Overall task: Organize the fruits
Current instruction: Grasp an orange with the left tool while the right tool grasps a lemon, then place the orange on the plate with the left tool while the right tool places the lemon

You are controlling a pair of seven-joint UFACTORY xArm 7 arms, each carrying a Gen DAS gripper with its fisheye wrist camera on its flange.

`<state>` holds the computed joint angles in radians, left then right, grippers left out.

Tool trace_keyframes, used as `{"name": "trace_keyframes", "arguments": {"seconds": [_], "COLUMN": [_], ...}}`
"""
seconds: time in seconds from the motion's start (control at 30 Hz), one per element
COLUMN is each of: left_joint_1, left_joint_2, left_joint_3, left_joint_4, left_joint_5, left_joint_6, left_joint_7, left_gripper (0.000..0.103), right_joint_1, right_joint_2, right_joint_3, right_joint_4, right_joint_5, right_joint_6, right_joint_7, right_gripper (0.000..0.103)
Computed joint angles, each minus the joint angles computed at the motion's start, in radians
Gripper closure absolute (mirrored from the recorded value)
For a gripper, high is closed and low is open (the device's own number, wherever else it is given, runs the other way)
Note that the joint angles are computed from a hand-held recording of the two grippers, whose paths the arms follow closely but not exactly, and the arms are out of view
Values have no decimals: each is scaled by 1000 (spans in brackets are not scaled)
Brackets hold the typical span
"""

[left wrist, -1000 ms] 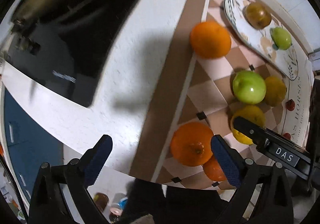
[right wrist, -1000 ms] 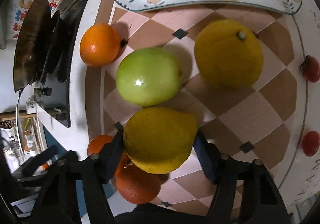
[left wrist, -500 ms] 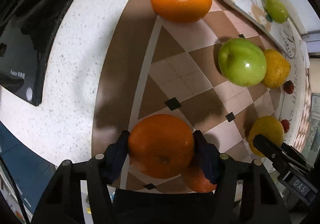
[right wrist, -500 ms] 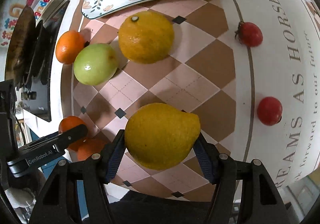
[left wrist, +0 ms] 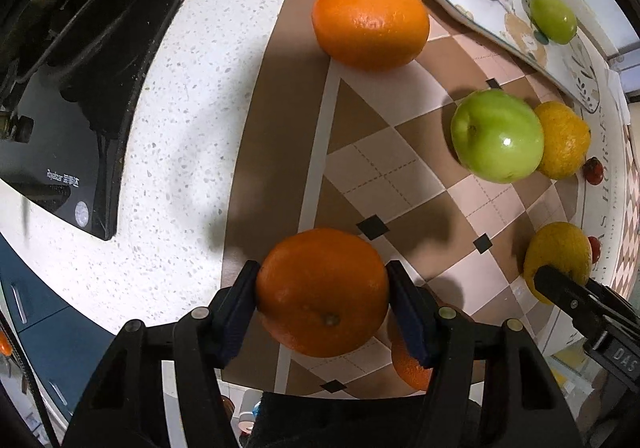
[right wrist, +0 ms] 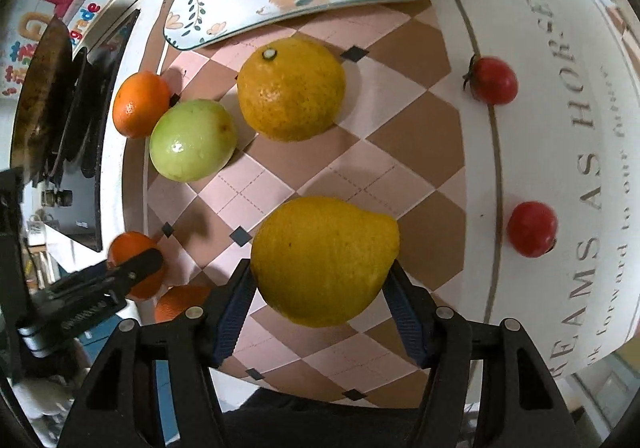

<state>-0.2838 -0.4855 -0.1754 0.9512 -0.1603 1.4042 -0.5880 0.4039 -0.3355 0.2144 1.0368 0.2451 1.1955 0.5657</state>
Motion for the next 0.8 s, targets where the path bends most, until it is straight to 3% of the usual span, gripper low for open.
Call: {"name": "trace_keyframes", "arguments": {"seconds": [0.2, 0.33, 0.57, 0.8], "left_joint_1": [13, 16, 15, 10], "left_joint_2": [50, 136, 444, 680], "left_joint_3": [9, 8, 13, 46], "left_joint_4": [173, 332, 650, 807], "left_joint_5": [22, 21, 91, 69], "left_joint_6": [54, 29, 3, 56], "left_joint_7": [14, 33, 86, 112], "left_gripper": [42, 42, 42, 42], "right_joint_1": [-10, -39, -96, -101], "right_joint_2": [-23, 4, 233, 449], "right_joint_3": [-12, -32, -59, -65], "right_joint_4": [48, 140, 358, 524], "right_joint_5": [-9, -21, -85, -88], "right_joint_6": [-9, -24, -44, -18], "right_joint_7": [-10, -28, -90, -124], "right_gripper": [36, 36, 36, 36]}}
